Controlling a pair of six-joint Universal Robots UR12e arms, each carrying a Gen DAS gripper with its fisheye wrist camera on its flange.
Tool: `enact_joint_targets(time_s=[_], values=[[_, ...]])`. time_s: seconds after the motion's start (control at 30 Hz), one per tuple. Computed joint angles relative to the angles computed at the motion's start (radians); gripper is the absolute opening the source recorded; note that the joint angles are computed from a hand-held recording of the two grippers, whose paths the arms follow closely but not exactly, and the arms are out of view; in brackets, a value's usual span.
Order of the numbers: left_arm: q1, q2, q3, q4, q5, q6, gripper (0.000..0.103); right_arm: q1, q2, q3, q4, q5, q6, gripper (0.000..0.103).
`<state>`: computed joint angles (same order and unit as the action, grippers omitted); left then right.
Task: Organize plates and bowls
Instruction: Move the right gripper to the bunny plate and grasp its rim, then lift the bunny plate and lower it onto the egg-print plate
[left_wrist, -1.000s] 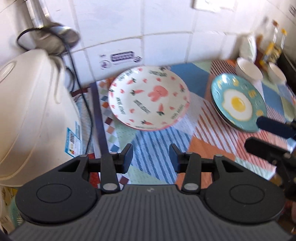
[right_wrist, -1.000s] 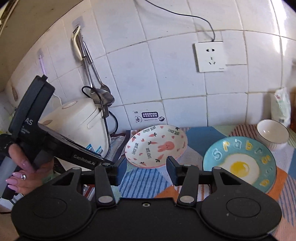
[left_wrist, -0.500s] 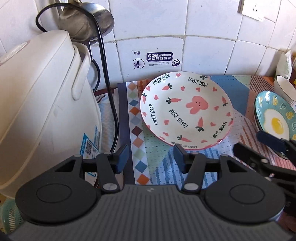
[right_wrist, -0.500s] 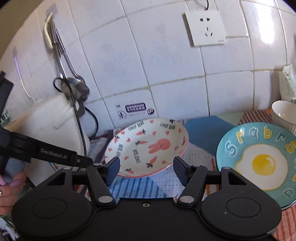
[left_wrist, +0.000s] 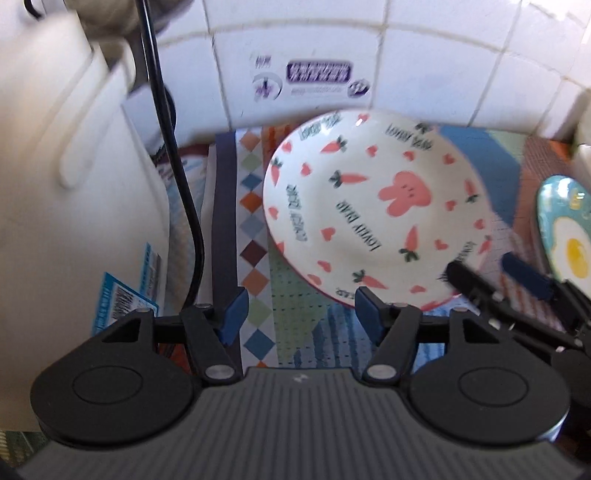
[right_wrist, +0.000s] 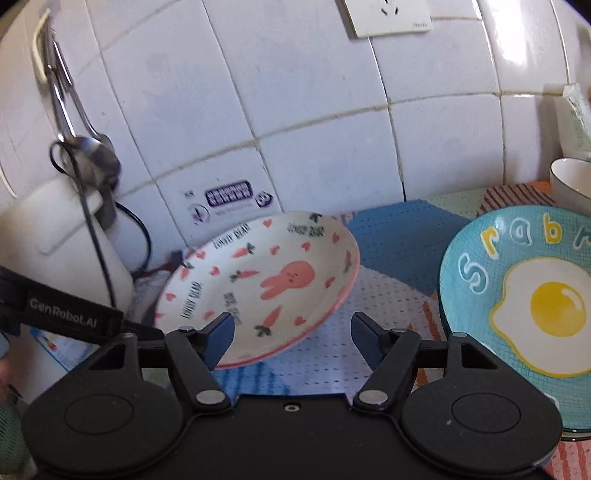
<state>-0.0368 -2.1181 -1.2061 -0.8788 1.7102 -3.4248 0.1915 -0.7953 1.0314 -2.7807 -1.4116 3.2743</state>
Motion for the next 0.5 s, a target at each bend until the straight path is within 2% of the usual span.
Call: enact_joint_targets(time_s=[0.07,0.13,0.23,0.3,0.33,0.37,0.4,0.5], values=[[-0.005,-0.013,0.011,0.007,0.033,0.002,0.068,0.011,0.017,-0.029,0.020,-0.055,-0.004,0.072],[-0.010,-0.030,0.032,0.000,0.064,0.017,0.068,0.016,0.036,-0.057,0.023,-0.048,-0.013,0.067],[-0.004,-0.045,0.045,0.013,0.056,0.008,0.067,0.025,0.059,-0.106,0.081,-0.084,0.035,0.058],[-0.002,-0.054,0.054,0.014,0.044,0.006,0.064,0.026,0.068,-0.133,0.135,-0.101,0.068,0.043],[0.000,-0.056,0.052,0.027,0.031,0.011,0.061,0.027,0.071,-0.143,0.166,-0.114,0.083,0.029],[0.003,-0.057,0.048,0.038,0.005,0.019,0.053,0.024,0.069,-0.139,0.161,-0.109,0.101,0.026],[0.006,-0.059,0.048,0.037,-0.017,0.025,0.048,0.021,0.067,-0.142,0.175,-0.096,0.122,0.025],[-0.001,-0.059,0.031,0.086,-0.007,-0.002,0.047,0.016,0.071,-0.173,0.249,-0.075,0.127,0.024]])
